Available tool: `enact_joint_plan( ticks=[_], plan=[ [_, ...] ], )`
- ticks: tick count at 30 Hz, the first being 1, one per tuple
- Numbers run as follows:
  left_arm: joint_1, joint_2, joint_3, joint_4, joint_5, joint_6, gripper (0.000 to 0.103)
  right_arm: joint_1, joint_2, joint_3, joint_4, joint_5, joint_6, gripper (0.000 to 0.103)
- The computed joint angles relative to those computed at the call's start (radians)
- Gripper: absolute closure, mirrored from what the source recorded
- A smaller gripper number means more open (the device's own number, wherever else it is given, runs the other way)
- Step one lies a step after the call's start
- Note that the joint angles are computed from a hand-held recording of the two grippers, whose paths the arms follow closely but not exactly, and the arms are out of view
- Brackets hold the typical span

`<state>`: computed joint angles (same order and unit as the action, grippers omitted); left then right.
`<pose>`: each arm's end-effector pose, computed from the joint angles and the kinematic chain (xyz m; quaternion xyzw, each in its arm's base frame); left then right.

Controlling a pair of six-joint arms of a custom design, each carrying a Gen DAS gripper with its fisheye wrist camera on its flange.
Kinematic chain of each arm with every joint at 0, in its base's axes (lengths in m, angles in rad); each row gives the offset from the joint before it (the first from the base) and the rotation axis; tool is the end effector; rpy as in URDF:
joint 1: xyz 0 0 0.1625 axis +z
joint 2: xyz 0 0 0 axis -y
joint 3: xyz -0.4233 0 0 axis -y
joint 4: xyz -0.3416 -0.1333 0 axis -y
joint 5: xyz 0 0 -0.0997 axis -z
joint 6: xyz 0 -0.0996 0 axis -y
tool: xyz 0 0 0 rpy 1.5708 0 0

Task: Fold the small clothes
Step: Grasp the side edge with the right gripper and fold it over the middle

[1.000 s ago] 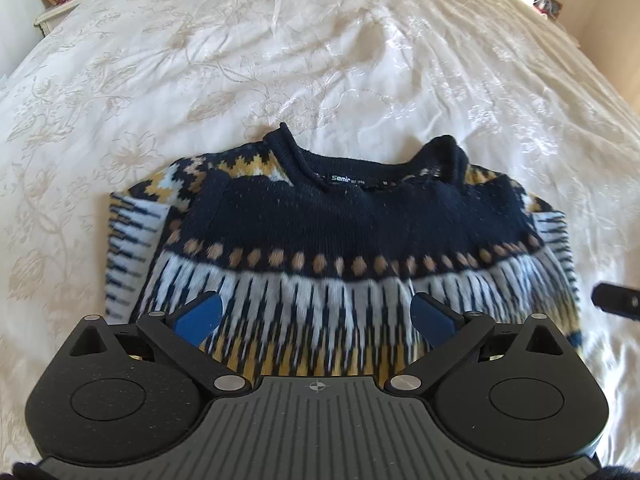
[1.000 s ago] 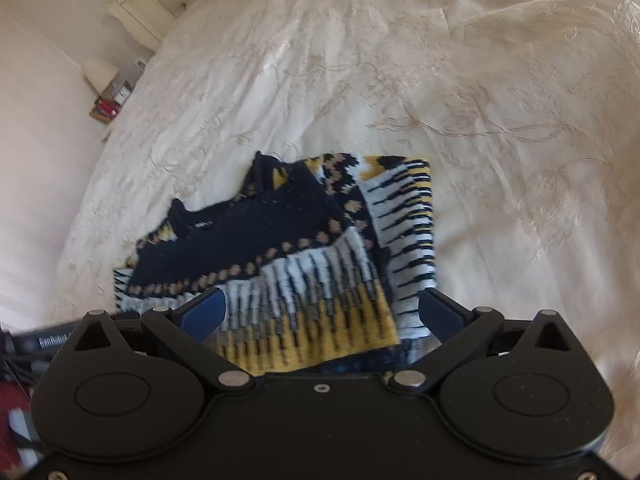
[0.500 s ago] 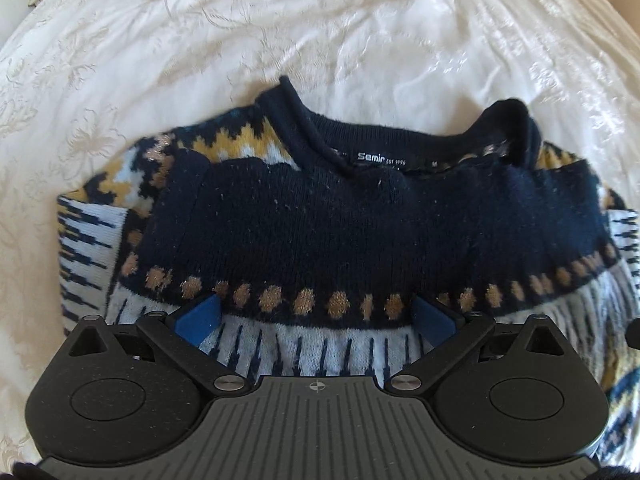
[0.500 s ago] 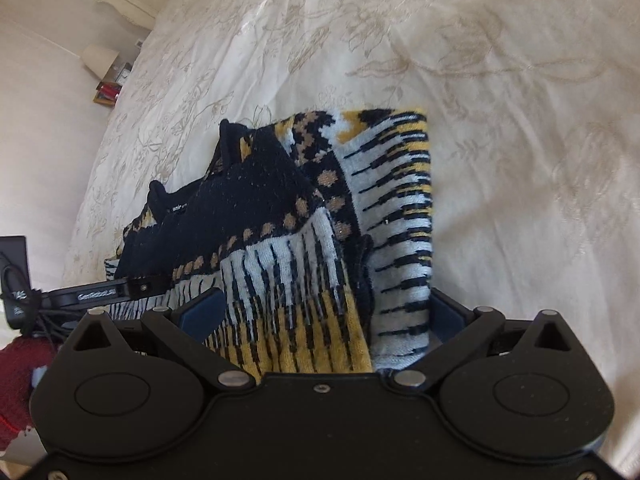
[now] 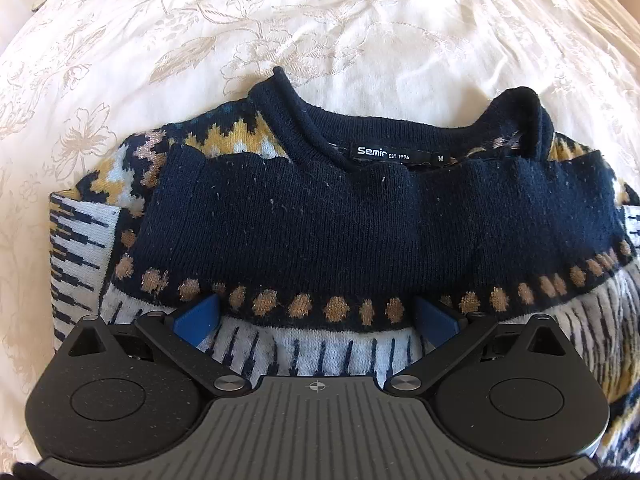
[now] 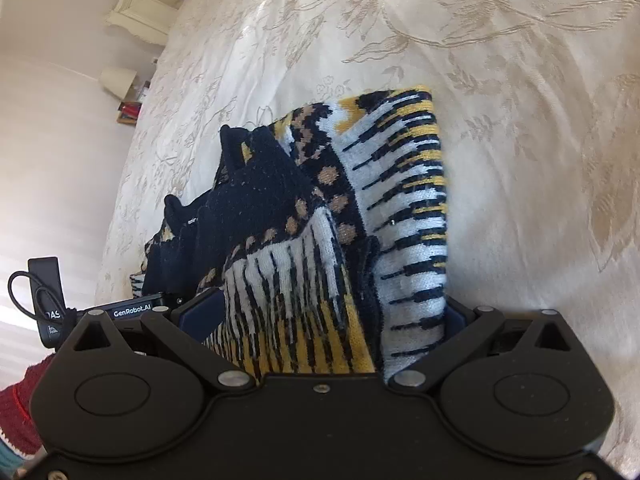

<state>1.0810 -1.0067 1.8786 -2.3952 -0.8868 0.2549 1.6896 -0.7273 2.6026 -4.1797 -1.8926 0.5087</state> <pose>-0.0818 -0.5706 0.1769 0.3501 0.8744 -0.0171 0.3356 0.1427 -0.3366 0.1146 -0.2349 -0.8928 0.3829 0.0330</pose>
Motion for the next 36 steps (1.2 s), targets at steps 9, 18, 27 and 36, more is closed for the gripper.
enact_joint_plan(
  ticks=[9,18,27,36],
  plan=[
    [-0.006,-0.046,-0.050,0.098,-0.033,-0.064,0.013,0.055,-0.053,-0.032,0.126,-0.046,0.130,0.055],
    [0.005,-0.207,-0.056,0.163,-0.038,-0.049,0.013,0.269,-0.159,-0.221,0.602,-0.322,0.273,0.060],
    [0.084,-0.288,-0.122,0.242,-0.041,-0.003,0.013,0.381,-0.163,-0.501,1.064,-0.375,0.297,0.061],
    [0.163,-0.306,-0.209,0.281,-0.070,0.075,0.013,0.429,0.031,-0.840,1.301,-0.354,0.238,0.062]
  ],
)
